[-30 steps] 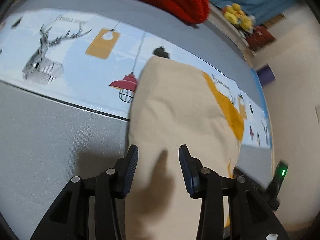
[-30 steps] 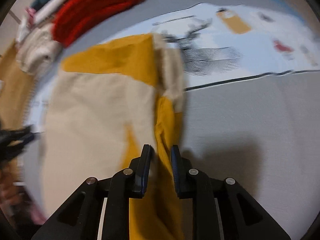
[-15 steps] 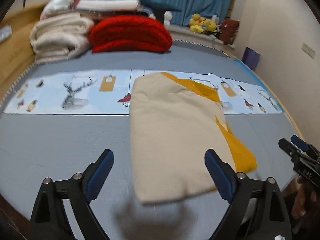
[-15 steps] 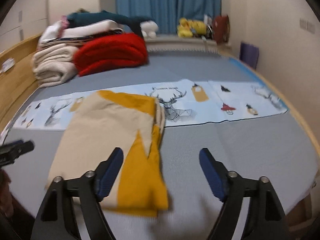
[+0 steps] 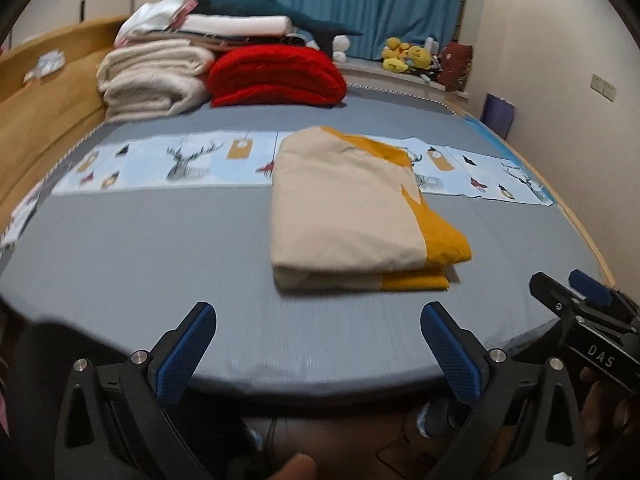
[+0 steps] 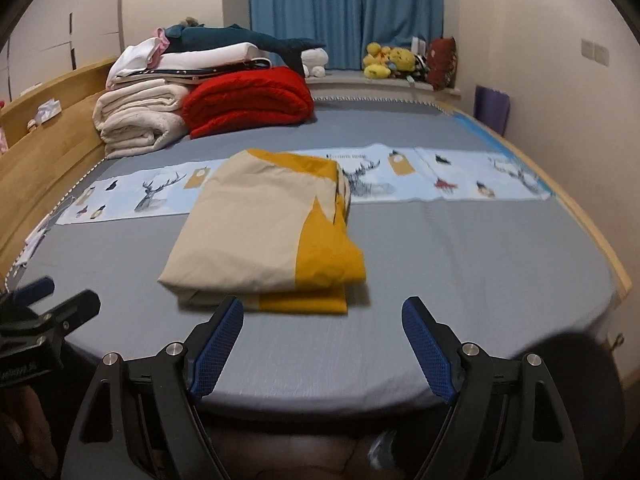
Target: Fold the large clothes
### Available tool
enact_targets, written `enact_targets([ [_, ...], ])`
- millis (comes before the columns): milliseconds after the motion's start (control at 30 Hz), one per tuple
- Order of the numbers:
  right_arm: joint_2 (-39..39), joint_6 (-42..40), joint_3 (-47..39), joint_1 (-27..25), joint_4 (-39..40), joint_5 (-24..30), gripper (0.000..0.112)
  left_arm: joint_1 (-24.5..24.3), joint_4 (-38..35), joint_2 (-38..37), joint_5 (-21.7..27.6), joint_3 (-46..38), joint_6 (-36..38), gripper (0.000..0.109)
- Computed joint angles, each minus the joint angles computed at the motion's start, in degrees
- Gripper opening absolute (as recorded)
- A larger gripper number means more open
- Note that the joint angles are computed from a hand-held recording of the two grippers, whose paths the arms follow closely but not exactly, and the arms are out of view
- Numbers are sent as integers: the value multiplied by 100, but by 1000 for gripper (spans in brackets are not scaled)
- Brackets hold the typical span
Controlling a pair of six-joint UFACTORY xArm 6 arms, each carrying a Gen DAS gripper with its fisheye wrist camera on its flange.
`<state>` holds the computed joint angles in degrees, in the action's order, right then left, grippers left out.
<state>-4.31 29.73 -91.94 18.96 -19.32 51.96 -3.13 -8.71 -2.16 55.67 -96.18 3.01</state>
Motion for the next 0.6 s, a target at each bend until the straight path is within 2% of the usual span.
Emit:
enact_targets([
  [100, -65, -56, 109, 40, 61, -4, 82, -9, -37, 13, 123, 9, -24, 101],
  [333, 188, -11, -81, 55, -107, -57, 82, -86, 241, 287, -88, -171, -237, 101],
  [600, 322, -80, -158, 105, -101, -156, 82, -77, 145, 299, -133, -156, -121, 101],
])
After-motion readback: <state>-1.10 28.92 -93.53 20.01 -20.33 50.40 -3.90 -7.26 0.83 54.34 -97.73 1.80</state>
